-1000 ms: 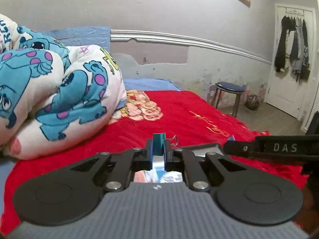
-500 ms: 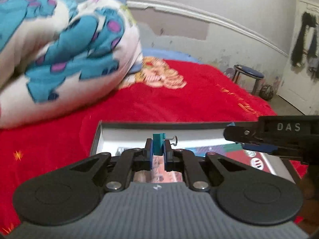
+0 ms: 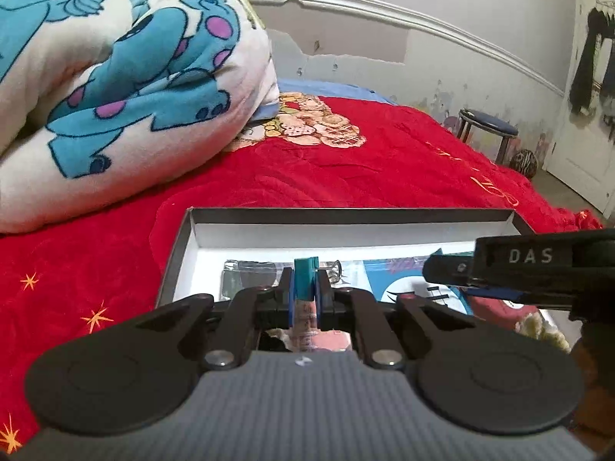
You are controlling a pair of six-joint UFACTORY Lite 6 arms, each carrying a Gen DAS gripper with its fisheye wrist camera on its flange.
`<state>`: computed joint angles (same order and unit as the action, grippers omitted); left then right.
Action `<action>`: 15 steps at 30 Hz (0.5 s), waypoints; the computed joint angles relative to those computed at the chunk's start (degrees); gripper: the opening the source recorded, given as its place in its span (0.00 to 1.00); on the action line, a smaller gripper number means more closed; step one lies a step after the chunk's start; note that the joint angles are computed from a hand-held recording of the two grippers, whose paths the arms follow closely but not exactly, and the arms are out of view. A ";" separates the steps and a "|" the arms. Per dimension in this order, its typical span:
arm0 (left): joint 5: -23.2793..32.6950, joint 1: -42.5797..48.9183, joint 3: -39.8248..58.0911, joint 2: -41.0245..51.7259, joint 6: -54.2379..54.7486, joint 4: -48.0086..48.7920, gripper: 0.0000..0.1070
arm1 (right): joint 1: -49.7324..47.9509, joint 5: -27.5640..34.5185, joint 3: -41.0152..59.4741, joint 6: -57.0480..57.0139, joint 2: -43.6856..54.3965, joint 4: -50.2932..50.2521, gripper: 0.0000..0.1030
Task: Organize objects
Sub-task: 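Lower the binder clip into the box and open the left tool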
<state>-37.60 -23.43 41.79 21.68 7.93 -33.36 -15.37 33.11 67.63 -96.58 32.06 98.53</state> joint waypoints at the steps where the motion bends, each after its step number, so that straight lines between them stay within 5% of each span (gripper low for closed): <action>1: 0.41 0.03 0.29 0.19 0.15 0.26 0.17 | -0.05 0.09 0.02 -0.53 0.32 0.26 0.42; 4: 0.91 -0.54 1.04 0.97 2.22 -1.36 0.32 | -0.28 0.59 0.12 -0.34 0.47 -0.03 0.42; 10: 1.31 -0.73 1.23 1.28 3.29 -2.17 0.45 | -0.46 1.17 0.21 0.77 0.41 -1.08 0.42; 15: -2.45 -1.47 -1.31 -0.59 1.77 -1.21 0.76 | -1.24 3.63 0.73 3.20 0.69 -3.52 0.50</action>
<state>-40.05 -24.90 40.48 21.09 9.70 -34.57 -16.61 36.74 68.36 -93.38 32.75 95.01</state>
